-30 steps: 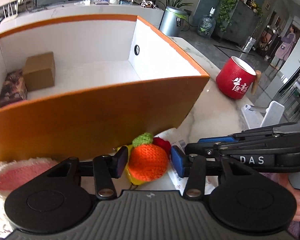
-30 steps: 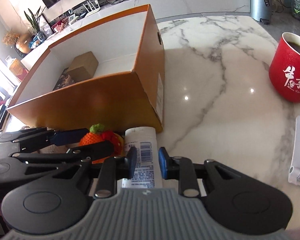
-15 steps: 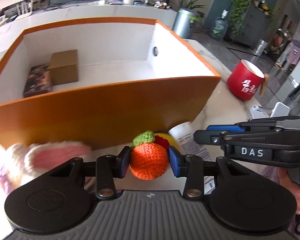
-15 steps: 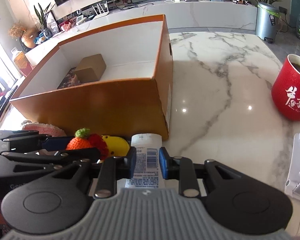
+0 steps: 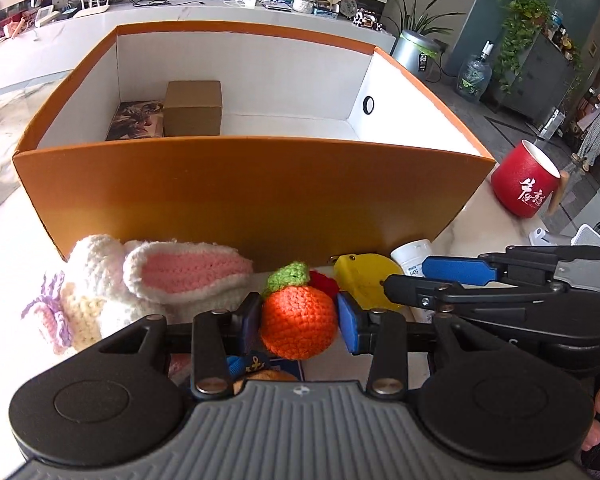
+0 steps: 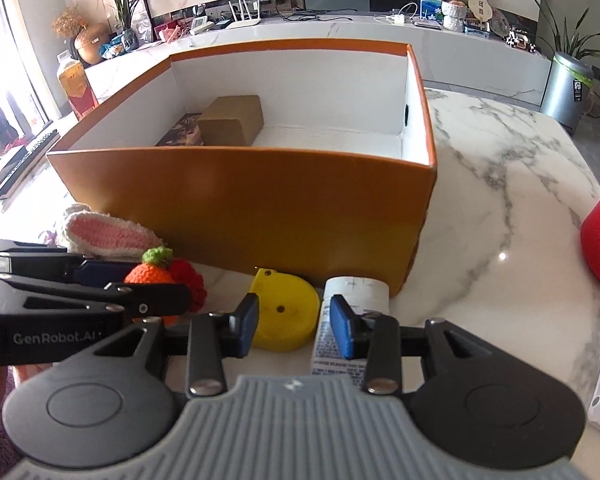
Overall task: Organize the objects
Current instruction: 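Grasp the orange crocheted fruit with the left tool while the right tool reaches toward the white lotion tube, then grasp the yellow tape measure with the right tool while the left tool holds the orange fruit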
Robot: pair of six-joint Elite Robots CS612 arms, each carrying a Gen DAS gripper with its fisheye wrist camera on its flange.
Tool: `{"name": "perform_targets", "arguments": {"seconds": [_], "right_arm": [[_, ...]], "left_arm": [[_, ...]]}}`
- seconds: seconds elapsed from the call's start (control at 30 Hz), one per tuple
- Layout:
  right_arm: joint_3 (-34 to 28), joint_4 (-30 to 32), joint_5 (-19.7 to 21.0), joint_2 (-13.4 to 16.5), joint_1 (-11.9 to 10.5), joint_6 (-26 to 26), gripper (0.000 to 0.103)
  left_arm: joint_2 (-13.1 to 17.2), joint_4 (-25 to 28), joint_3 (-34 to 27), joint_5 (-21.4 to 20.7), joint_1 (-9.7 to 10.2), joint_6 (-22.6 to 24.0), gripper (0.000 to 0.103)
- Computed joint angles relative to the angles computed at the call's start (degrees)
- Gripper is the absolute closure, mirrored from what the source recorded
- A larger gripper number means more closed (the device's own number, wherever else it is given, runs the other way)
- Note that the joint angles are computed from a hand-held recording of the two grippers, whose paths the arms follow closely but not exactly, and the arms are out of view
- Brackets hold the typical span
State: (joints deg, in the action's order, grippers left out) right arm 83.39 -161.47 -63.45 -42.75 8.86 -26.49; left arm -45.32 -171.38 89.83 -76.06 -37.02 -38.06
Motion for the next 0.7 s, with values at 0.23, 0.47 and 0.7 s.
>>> {"name": "perform_targets", "arguments": {"seconds": [0.23,0.47,0.7], "right_arm": [[-0.9,1.6,-0.7,0.7,0.7,1.4,0.061],[-1.0,2.2,-4.7,0.6,1.6,1.2,0.05],[-2.9,7.1,-4.1,1.4,1.6,3.5,0.048]], "left_arm": [[0.0,-0.6,0.3,-0.1,0.21,-0.7,0.056],[-0.5,-1.2,1.0,-0.4,0.34,-1.4,0.056],[-0.1,-1.4,0.3,-2.8,1.23,-2.9,0.056]]}}
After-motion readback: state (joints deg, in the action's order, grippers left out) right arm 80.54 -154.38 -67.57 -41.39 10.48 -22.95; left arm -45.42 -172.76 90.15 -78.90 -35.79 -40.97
